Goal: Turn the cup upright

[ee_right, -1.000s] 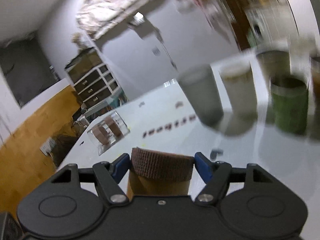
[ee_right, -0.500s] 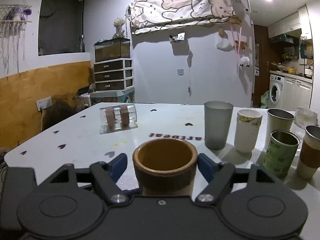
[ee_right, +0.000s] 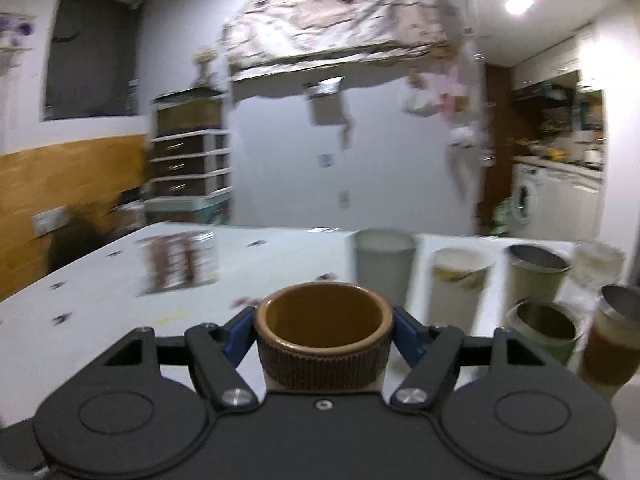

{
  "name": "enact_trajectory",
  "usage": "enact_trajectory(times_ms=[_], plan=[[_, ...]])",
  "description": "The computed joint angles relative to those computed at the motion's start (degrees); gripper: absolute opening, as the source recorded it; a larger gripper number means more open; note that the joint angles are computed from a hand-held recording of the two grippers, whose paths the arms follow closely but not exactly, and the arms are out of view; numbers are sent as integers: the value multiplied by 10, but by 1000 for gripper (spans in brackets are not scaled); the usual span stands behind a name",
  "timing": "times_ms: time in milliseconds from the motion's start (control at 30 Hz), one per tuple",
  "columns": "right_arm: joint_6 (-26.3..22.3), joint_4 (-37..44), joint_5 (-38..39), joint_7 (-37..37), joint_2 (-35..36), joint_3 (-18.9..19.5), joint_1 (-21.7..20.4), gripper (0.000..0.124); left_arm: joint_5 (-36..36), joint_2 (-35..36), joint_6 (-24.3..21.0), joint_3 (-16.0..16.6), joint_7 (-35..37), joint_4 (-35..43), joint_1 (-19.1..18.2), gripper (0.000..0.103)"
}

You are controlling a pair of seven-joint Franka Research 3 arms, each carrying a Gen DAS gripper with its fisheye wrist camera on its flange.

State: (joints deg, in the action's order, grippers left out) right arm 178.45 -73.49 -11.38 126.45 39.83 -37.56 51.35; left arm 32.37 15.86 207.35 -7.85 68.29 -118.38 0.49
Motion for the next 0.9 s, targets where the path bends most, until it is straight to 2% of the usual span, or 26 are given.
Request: enact_trajectory(times_ms=[100,200,400,567,633,667,733,900], plan=[[-35,60,3,38,45,-36,-12,72,-5,1,-3,0,-5,0,1,93],[-74,121,-5,74,81,-45,-38,72,-15,1,-4,2,-4,1,-2,93],[-135,194,-25,85,108,3,-91,72,-33,0,-2,8,8,-1,-8,93],[-121,178,-69,126,103,0,-88,73,-38,-2,1,8,11,-4,-8,93],[-116,165,-89,146,95,-4,-82,75,-40,-3,3,8,12,-5,-8,93],[-115,159,-97,154,90,-4,-80,82,-45,-4,4,10,16,-6,-10,93],[-116,125,-122,189,69,-24,-56,88,-63,-6,6,16,28,-8,-17,93],[-41,-11,-221,293,0,-113,41,89,-146,-19,-2,37,85,-12,-51,95]])
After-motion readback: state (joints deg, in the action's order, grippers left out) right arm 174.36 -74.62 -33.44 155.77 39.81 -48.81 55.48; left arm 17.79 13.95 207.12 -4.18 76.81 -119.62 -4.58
